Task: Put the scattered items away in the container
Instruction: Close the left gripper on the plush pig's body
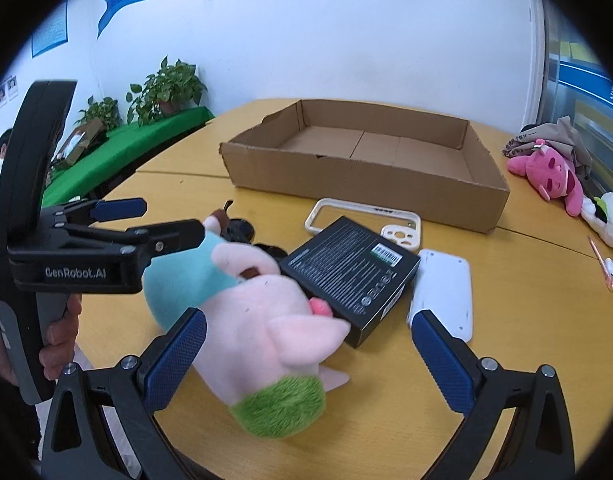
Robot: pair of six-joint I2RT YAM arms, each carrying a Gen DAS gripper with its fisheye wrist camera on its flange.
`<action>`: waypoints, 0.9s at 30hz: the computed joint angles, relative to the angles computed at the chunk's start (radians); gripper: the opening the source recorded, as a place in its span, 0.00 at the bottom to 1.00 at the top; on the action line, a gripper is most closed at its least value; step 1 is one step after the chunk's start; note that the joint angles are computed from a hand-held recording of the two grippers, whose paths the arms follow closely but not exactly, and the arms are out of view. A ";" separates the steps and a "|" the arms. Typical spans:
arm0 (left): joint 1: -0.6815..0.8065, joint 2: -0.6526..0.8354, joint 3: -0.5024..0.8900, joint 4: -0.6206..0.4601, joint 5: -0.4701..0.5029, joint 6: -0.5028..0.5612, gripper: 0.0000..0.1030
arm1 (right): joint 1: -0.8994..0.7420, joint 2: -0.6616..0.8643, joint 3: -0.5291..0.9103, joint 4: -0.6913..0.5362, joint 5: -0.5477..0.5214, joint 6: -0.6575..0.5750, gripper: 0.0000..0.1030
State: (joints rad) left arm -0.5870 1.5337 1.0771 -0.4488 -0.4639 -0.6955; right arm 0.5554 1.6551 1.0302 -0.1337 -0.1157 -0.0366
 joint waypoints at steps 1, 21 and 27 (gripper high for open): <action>0.003 -0.002 -0.004 0.001 0.015 -0.002 1.00 | 0.008 -0.002 -0.005 -0.001 0.009 0.002 0.99; 0.027 -0.002 -0.061 0.069 0.099 -0.010 1.00 | 0.037 0.008 -0.031 0.015 0.020 0.011 0.99; 0.046 -0.012 -0.085 0.096 0.130 0.002 1.00 | 0.037 0.033 -0.014 0.004 0.014 0.011 0.99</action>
State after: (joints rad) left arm -0.5409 1.5217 0.9925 -0.3523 -0.3334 -0.6937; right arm 0.5924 1.6884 1.0160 -0.1298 -0.1017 -0.0258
